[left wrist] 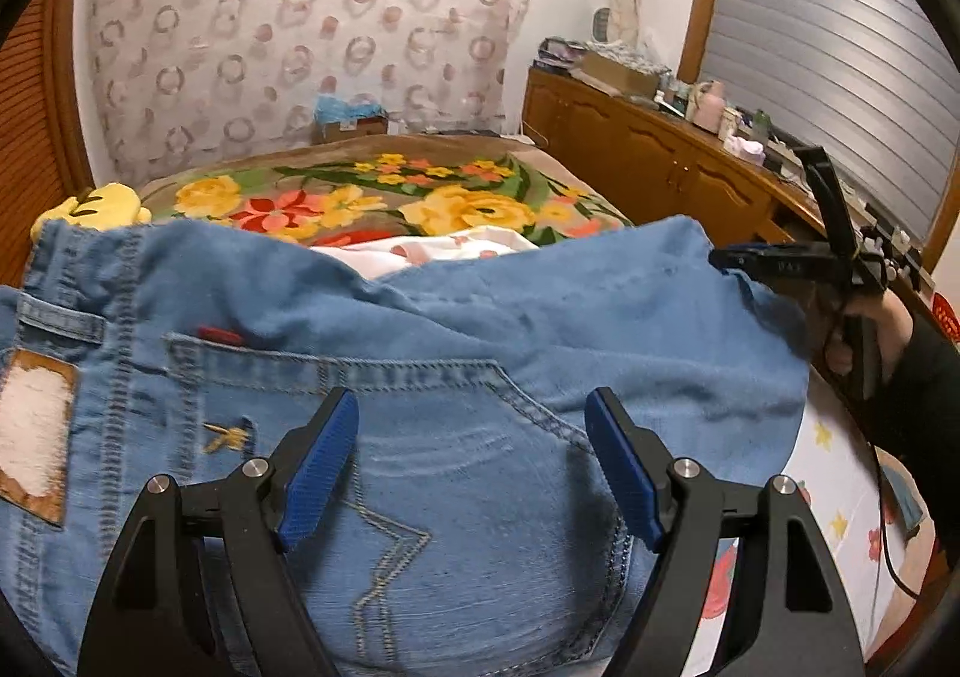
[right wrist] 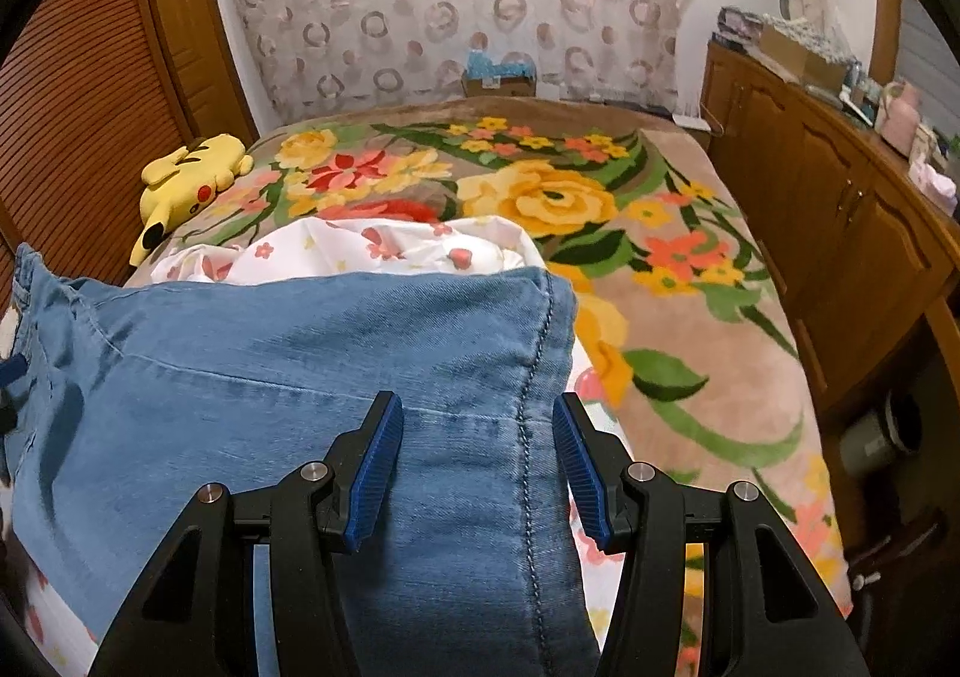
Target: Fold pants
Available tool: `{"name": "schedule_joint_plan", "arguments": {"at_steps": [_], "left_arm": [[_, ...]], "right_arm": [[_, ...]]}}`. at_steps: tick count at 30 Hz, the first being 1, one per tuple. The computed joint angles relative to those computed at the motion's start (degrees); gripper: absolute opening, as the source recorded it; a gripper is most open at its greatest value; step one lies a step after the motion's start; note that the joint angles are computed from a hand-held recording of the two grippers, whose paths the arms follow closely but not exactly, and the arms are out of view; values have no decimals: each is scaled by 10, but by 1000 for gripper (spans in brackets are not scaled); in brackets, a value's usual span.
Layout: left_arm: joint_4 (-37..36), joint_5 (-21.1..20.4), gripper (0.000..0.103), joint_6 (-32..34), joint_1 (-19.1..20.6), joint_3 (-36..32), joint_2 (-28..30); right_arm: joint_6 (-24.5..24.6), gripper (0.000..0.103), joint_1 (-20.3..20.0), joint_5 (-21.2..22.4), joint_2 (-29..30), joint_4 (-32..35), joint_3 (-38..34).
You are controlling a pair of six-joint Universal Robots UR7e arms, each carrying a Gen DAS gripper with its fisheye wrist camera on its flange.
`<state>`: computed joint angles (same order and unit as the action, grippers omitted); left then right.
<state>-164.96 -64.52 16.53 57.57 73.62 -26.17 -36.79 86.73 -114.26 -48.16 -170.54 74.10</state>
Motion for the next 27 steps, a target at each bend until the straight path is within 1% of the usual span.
{"name": "schedule_joint_plan", "arguments": {"at_steps": [3,5,8,11,14,16,18,19,21,23,25,27], "left_arm": [[8,-1,79,8,0,1,3],[13,4,86,15,-1,-2,8],[18,13,87,23,-4,-3,11],[25,9,88,17,-2,-5,11],[36,14,89,16,-1,-6,12],[30,22,89,16,-3,-3,12],[18,24,89,20,-5,3,11],[12,27,89,25,-5,3,12],[-3,34,89,30,-7,9,10],[-9,38,89,32,-7,9,9],[-18,40,89,32,-6,12,6],[-30,46,89,31,-6,16,3]], "right_arm": [[2,54,3,-11,4,5,-6],[5,54,5,-14,5,11,-11],[6,54,6,-21,6,17,-14],[6,54,6,-25,9,27,-21],[18,54,5,-23,10,46,-29],[20,54,4,-21,9,53,-31],[18,36,5,-24,9,52,-31],[14,30,5,-25,9,51,-31],[3,12,7,-25,6,43,-26],[-5,10,9,-20,1,51,-21],[-24,9,13,-25,0,24,-14],[-31,9,14,-12,-6,-3,-7]]}}
